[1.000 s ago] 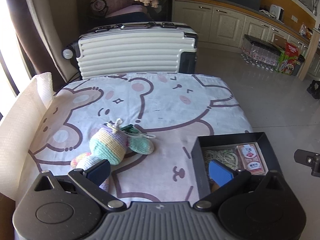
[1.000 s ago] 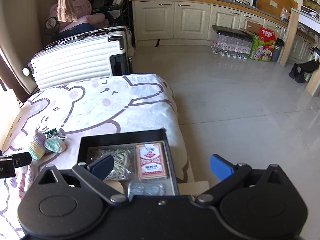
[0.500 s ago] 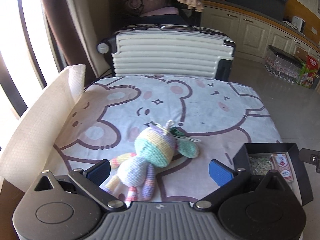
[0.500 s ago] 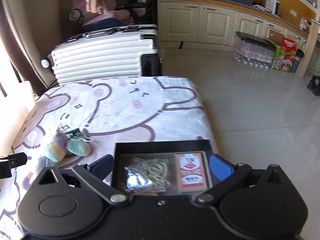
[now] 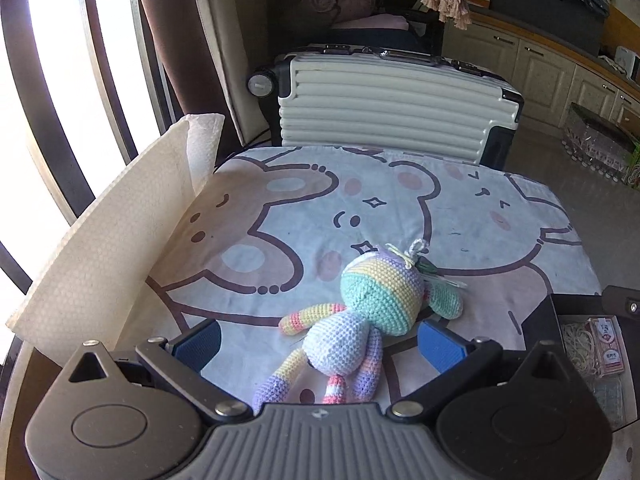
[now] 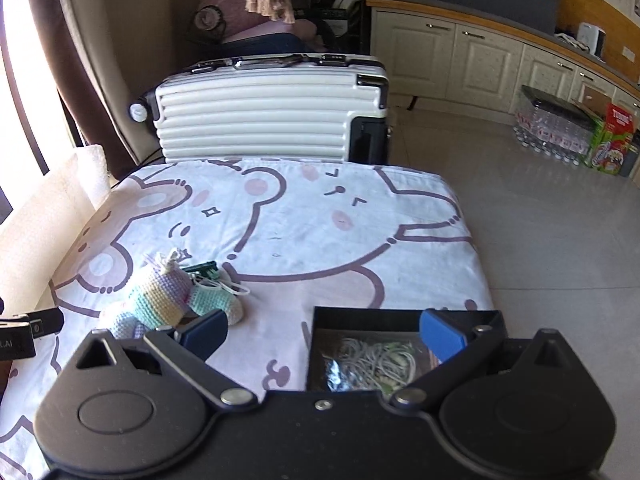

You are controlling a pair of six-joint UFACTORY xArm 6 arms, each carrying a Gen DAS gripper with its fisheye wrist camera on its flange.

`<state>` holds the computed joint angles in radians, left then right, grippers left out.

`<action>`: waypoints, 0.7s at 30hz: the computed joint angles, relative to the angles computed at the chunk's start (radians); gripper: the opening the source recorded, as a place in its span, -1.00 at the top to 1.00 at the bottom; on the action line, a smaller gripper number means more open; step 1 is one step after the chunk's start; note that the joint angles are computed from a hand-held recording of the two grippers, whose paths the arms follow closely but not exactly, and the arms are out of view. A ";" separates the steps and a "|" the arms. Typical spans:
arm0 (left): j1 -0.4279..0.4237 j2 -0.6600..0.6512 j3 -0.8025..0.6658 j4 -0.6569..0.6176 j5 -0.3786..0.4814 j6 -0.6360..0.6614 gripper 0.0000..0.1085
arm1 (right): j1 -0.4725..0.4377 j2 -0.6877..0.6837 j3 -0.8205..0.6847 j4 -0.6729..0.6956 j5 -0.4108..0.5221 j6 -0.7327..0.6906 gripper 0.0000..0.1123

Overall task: Organize objects
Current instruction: 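Withdraw both open grippers from the black box toward the unicorn doll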

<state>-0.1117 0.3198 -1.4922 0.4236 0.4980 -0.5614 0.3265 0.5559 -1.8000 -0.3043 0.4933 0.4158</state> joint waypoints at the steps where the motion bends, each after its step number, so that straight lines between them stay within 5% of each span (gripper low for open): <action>1: 0.002 0.000 0.005 0.008 -0.012 0.003 -0.90 | 0.003 0.008 -0.013 0.005 0.007 -0.003 -0.83; 13: 0.006 0.044 -0.020 -0.090 -0.028 0.160 -0.90 | 0.013 0.077 -0.102 0.011 0.005 -0.021 -0.83; 21: 0.003 0.137 -0.109 -0.165 -0.050 0.272 -0.75 | -0.009 0.200 -0.292 0.167 0.076 -0.129 -0.83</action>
<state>-0.1083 0.4570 -1.6012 0.2587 0.4483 -0.2897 0.3175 0.7564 -2.0919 -0.1375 0.5695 0.2865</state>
